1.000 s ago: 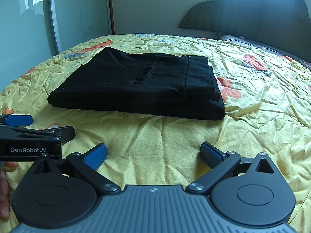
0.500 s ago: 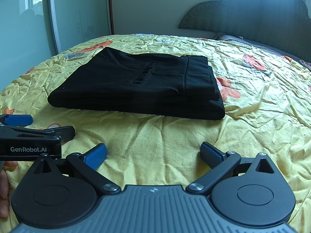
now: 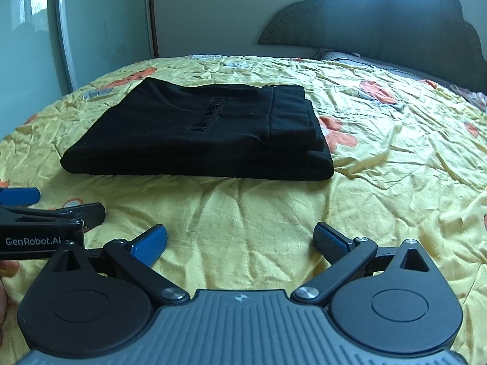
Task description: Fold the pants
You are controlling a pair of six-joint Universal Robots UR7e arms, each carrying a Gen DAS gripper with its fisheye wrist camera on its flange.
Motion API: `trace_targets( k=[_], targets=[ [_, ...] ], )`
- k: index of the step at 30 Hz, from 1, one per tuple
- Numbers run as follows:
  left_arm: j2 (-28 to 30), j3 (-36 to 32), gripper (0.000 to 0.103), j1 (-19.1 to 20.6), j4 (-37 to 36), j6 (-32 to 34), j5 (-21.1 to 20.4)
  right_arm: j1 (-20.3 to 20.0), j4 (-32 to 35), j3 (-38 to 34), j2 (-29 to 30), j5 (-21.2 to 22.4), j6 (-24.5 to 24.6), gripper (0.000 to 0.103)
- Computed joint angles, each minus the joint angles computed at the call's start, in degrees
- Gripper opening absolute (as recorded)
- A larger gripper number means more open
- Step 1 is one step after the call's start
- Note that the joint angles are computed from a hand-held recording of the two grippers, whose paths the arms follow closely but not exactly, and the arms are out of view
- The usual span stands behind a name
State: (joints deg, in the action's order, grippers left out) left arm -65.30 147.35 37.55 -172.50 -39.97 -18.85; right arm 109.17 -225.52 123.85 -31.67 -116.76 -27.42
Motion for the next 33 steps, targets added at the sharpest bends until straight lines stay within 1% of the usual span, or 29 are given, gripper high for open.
trace_targets(
  k=[10,33],
  targets=[
    [0.1,-0.1,0.103,0.0,0.0,0.0,0.0,-0.5,-0.1,0.5,-0.4,1.1,0.7,0.103],
    [0.1,0.0,0.103,0.1,0.0,-0.2,0.1,-0.2,-0.1,0.4,-0.2,0.8,0.6,0.103]
  ],
)
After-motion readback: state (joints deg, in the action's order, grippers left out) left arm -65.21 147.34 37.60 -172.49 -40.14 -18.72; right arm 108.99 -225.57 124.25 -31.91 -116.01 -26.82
